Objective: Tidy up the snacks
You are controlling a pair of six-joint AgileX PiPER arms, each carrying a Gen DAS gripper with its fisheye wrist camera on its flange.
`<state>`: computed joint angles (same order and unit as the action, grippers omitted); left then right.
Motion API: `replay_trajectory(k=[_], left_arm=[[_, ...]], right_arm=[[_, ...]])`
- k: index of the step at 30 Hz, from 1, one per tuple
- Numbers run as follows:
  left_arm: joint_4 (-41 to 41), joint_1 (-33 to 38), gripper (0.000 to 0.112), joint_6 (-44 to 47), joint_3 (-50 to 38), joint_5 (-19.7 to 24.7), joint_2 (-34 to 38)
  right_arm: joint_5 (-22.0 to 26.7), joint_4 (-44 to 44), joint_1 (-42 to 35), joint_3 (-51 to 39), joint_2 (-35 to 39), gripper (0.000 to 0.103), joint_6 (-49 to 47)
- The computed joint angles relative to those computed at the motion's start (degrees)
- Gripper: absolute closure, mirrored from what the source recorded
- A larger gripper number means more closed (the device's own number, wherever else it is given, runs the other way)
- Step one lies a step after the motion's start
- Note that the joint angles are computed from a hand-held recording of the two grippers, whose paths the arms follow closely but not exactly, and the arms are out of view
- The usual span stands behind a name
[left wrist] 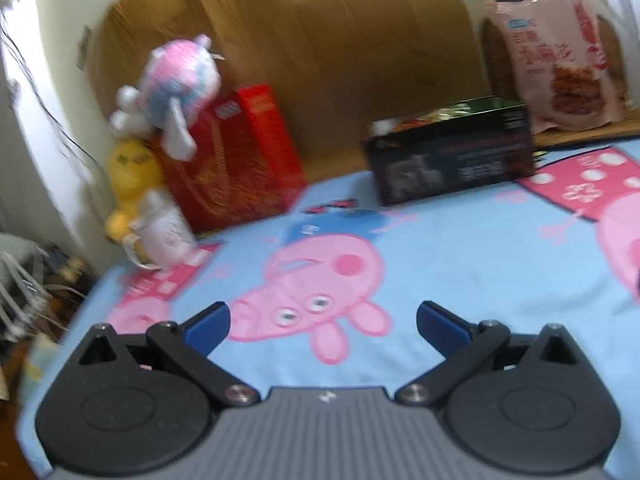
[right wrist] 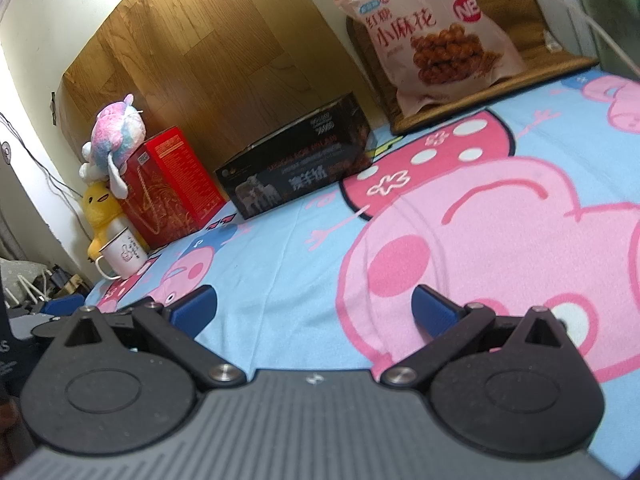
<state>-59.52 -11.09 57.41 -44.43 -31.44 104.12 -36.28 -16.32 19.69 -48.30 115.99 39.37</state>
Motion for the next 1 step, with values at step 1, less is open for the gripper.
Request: replay_trajectory(k=[1], left_arm=[[1.26,1.03,0.009,-0.94,-0.55,3.04,-0.37]], right_arm=[[-0.23,1.69,0.27,0.2,-0.3,0.0,-2.05]])
